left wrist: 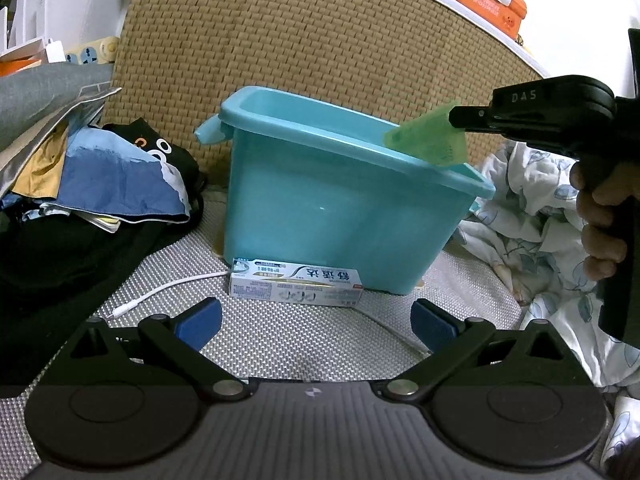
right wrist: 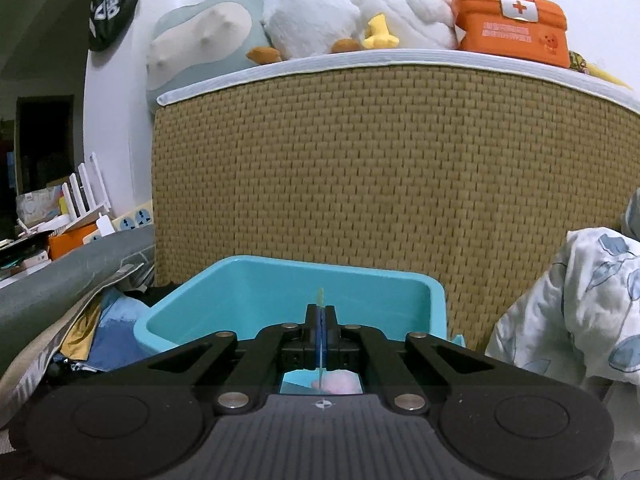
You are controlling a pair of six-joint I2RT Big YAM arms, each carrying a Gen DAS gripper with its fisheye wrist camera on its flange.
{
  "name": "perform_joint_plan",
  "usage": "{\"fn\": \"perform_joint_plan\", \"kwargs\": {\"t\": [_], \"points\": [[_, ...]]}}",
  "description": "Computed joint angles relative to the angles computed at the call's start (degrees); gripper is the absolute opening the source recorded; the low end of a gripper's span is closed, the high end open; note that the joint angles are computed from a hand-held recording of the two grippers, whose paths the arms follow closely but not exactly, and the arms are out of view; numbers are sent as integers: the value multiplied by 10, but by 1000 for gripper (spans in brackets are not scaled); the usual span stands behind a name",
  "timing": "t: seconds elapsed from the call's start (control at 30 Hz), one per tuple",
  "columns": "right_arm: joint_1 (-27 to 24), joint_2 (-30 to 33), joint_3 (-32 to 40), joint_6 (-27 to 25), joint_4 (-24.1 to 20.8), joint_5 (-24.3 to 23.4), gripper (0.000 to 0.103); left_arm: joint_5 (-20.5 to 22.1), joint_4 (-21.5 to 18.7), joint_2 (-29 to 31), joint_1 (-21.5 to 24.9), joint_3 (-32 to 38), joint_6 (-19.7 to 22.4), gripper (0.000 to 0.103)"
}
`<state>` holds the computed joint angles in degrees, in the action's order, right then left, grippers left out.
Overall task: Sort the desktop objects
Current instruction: 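Lift the green packet with the right gripper and drop it into the teal bin, then reach the left gripper down to the black pen and grasp it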
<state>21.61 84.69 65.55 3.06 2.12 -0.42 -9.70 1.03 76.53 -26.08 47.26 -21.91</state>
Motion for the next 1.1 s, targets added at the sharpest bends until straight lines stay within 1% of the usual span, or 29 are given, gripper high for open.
{"fn": "perform_joint_plan", "kwargs": {"t": [0.07,0.37,0.47,0.53,0.63,0.67,0.7,0.8,0.87,0.93,1.03,1.07,1.1], "points": [[-3,0,1,8,-2,-6,1,-1,-1,1,-1,1,0,103],[-7,-4,-1,14,-7,-17,3,-4,-4,3,-2,2,1,103],[-8,-14,-12,12,5,-14,3,-6,-5,4,-2,2,0,103],[-11,-28,-33,18,27,-24,6,-6,-5,4,-2,2,0,103],[-16,-51,-69,26,66,-40,7,-9,-4,5,-3,2,2,103],[-18,-60,-82,28,79,-44,9,-11,-3,6,-4,1,3,103],[-20,-68,-96,29,93,-48,14,-12,-3,6,-4,1,3,103],[-25,-92,-140,34,131,-57,16,-20,-2,8,-7,0,6,103],[-29,-105,-171,45,165,-52,23,-24,-1,10,-8,0,8,103],[-36,-112,-199,71,199,-59,33,-29,-3,11,-10,0,9,103],[-42,-107,-219,106,210,-60,41,-35,-9,13,-13,2,13,103],[-44,-104,-221,121,204,-61,41,-37,-11,14,-14,3,16,103],[-44,-102,-217,125,188,-60,41,-38,-10,13,-15,2,22,103]]}}
